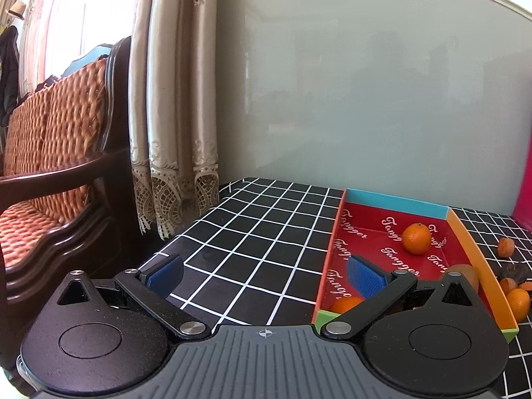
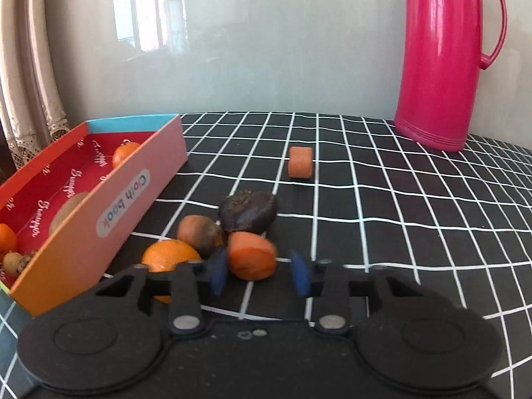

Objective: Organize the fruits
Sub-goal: 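Close the right gripper on the orange cylindrical piece, then carry the piece over the red box and open the right gripper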

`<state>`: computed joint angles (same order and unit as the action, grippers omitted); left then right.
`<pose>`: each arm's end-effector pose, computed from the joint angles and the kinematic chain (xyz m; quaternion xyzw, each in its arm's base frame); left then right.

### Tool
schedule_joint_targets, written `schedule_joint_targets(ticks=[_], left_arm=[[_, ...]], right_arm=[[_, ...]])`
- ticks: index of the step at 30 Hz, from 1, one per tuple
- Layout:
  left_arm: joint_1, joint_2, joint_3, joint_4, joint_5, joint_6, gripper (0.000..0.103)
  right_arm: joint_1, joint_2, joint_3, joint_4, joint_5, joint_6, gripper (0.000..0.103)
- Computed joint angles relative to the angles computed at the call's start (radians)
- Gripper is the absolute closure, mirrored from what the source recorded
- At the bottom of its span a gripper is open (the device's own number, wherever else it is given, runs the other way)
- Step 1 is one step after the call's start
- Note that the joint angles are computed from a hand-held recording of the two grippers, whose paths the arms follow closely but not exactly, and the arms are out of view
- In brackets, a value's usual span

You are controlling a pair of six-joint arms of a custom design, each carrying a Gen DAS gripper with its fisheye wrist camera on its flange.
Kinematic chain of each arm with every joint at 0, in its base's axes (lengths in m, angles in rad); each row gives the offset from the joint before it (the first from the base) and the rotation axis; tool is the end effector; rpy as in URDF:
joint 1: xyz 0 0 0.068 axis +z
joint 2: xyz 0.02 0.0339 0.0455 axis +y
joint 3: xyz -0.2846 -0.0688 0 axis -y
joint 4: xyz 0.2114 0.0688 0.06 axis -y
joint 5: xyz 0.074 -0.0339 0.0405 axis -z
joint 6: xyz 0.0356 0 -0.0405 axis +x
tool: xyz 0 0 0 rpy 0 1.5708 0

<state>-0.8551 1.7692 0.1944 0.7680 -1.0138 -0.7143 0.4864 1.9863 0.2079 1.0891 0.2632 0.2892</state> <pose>0.1537 -0.1307 0.1139 -0.1235 0.8220 0.0885 0.5489 0.2109 0.1010 0.0857 -0.0326 0.8978 0.0501 0.4364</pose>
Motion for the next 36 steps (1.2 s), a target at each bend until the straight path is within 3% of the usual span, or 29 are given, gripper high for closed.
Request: schedule_joint_targets(ticks=[14, 26, 36], left_arm=[[-0.017, -0.012, 0.012, -0.037, -0.016, -0.026, 0.000], [0.001, -0.062, -0.041, -0.078, -0.030, -0.047, 0.000], [0.123, -0.081, -0.183, 0.091, 0.010, 0.013, 0.000]], right_arm=[[-0.015, -0.126, -0.105, 0.060, 0.024, -0.012, 0.074], [0.190, -0.190, -0.063, 0.087, 0.150, -0.001, 0.074], [0.343, -0.101, 0.084, 0.035, 0.200, 0.023, 0.074]])
